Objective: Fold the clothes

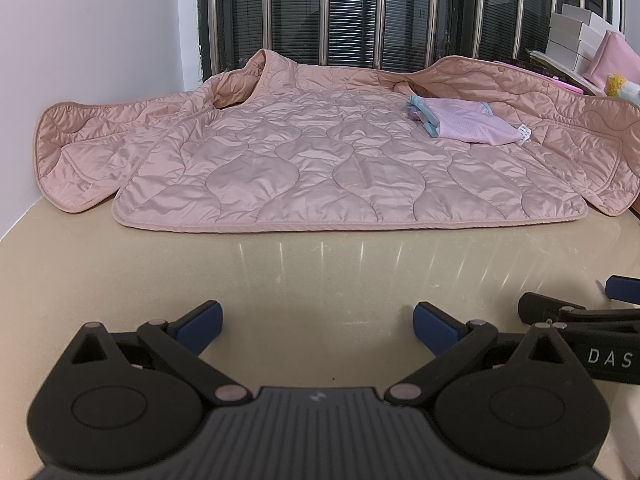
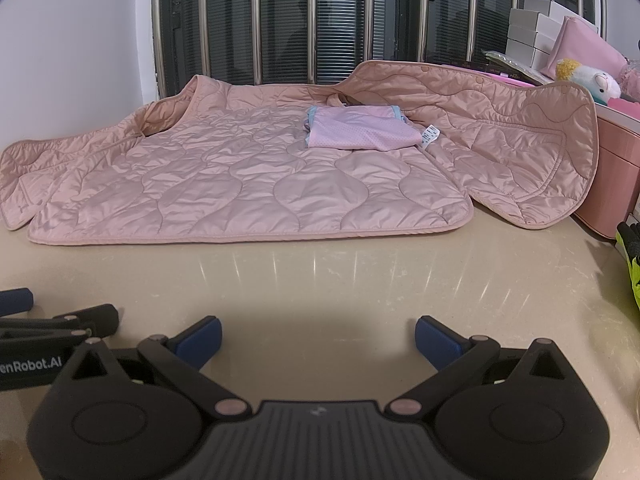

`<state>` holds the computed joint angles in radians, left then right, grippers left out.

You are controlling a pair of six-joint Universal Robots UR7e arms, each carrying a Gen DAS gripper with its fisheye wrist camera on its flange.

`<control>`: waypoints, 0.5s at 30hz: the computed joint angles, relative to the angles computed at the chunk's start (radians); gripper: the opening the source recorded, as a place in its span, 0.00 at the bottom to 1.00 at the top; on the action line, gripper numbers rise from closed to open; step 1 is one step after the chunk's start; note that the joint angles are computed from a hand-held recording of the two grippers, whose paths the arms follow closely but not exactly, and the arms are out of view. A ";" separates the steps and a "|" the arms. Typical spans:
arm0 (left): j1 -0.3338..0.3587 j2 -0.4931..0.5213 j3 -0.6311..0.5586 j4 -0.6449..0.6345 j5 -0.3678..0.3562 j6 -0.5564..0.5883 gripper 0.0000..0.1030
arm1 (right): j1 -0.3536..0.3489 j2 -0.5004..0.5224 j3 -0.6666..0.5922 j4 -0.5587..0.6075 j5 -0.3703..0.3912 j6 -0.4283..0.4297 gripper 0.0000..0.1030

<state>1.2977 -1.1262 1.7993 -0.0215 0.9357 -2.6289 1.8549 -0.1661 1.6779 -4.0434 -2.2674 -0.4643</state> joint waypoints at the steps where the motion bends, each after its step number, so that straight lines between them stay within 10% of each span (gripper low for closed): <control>1: 0.000 0.000 0.000 0.000 0.000 0.000 0.99 | 0.000 0.000 0.000 0.000 0.000 0.000 1.00; 15: -0.008 0.001 0.001 -0.004 -0.015 -0.007 0.99 | 0.000 0.000 0.000 -0.001 -0.001 0.002 1.00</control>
<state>1.2899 -1.1248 1.8006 -0.0259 0.9211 -2.6359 1.8546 -0.1661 1.6776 -4.0440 -2.2682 -0.4622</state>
